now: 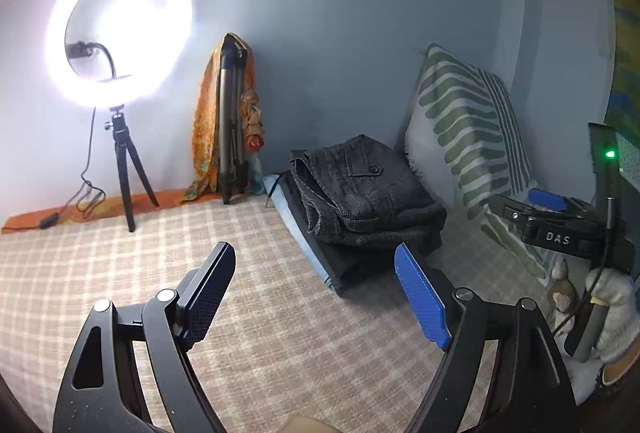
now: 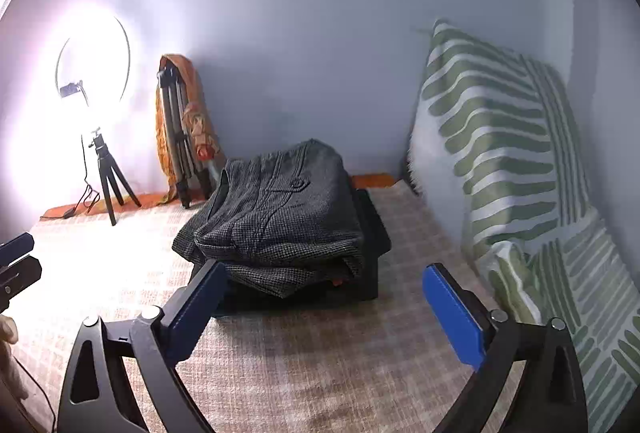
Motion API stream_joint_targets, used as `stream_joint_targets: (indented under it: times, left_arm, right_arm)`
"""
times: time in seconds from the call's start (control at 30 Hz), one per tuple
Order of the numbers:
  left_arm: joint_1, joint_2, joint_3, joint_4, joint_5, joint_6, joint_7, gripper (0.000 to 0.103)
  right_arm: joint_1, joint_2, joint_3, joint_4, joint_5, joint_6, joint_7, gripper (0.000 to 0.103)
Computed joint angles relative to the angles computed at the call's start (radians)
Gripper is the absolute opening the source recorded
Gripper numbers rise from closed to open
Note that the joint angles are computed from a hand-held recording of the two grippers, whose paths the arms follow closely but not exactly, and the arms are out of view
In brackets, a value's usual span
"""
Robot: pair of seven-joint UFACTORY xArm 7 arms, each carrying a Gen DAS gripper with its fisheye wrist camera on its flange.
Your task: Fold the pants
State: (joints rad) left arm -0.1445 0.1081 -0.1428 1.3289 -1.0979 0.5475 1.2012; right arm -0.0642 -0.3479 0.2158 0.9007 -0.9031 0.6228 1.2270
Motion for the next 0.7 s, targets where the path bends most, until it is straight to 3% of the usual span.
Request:
stream_joint_targets:
  times: [0.3,0.7]
  left_arm:
    - [-0.001,-0.041,0.015,-0.043,-0.003,-0.010,0.013,0.083]
    - [-0.004,-0.064,0.033,-0.070,-0.021,-0.036,0.048,0.086]
  right_arm:
    - [0.025,-0.038,0.080,-0.039,-0.110,0.083,0.190,0.103]
    - [0.087,-0.005,0.072,-0.042,-0.142,0.106,0.256,0.103]
